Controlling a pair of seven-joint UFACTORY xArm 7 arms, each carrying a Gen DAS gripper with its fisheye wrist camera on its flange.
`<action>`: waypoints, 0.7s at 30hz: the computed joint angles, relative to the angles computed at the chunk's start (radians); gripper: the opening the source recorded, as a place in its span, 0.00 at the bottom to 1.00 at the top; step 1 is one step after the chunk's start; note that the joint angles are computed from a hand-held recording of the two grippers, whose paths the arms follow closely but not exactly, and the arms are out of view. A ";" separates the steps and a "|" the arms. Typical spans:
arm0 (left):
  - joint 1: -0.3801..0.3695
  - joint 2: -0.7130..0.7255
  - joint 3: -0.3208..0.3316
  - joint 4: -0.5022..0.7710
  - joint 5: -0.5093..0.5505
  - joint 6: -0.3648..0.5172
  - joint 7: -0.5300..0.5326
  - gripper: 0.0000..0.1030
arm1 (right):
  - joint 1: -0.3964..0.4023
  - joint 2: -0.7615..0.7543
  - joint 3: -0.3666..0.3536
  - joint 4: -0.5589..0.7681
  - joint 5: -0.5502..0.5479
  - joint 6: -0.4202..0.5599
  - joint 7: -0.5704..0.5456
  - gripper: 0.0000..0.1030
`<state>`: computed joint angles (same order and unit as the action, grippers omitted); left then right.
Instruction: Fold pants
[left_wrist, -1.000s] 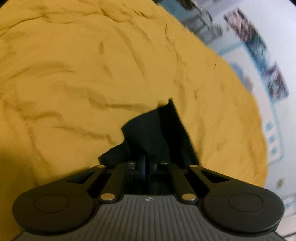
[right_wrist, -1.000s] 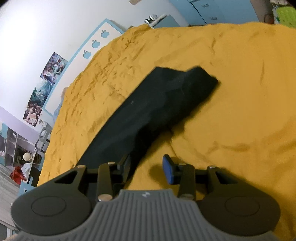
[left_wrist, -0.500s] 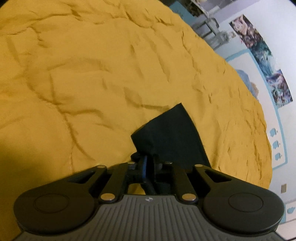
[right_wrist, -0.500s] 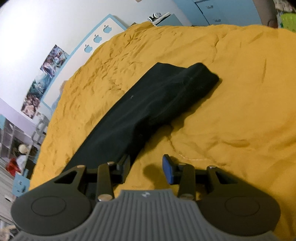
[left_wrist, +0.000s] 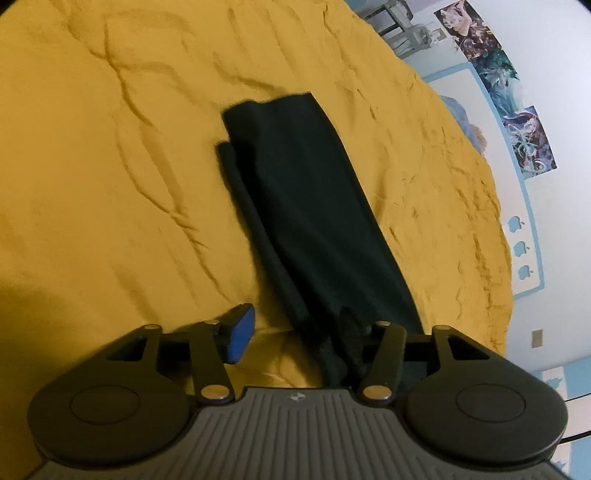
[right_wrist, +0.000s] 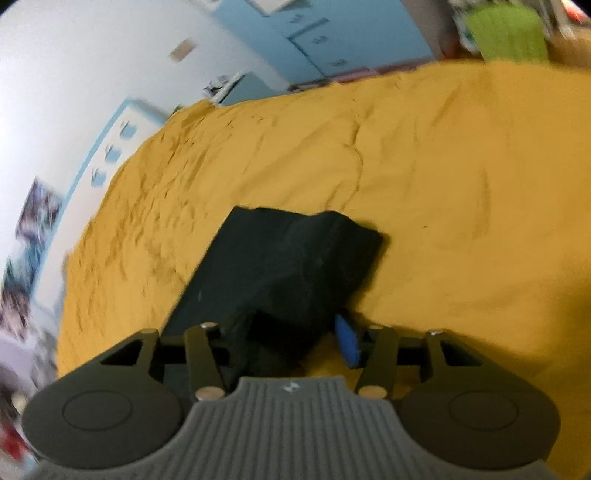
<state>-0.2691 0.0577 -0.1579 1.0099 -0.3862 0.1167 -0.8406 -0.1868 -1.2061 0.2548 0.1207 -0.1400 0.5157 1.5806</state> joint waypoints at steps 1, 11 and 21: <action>-0.023 0.017 0.021 0.023 -0.004 0.005 -0.011 0.61 | -0.012 0.021 -0.006 0.003 0.005 -0.011 0.007 0.43; 0.015 0.012 -0.044 0.006 -0.276 -0.027 0.197 0.61 | 0.017 -0.037 -0.143 -0.044 0.023 0.001 -0.263 0.15; -0.012 -0.023 -0.041 -0.029 -0.444 -0.078 0.311 0.60 | 0.068 -0.110 0.166 0.121 -0.105 0.248 -0.199 0.27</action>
<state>-0.2814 0.0342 -0.1993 0.9812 -0.8302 0.0389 -0.5300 -0.1190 -1.3161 0.4206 0.2418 -0.2450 0.7638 1.3819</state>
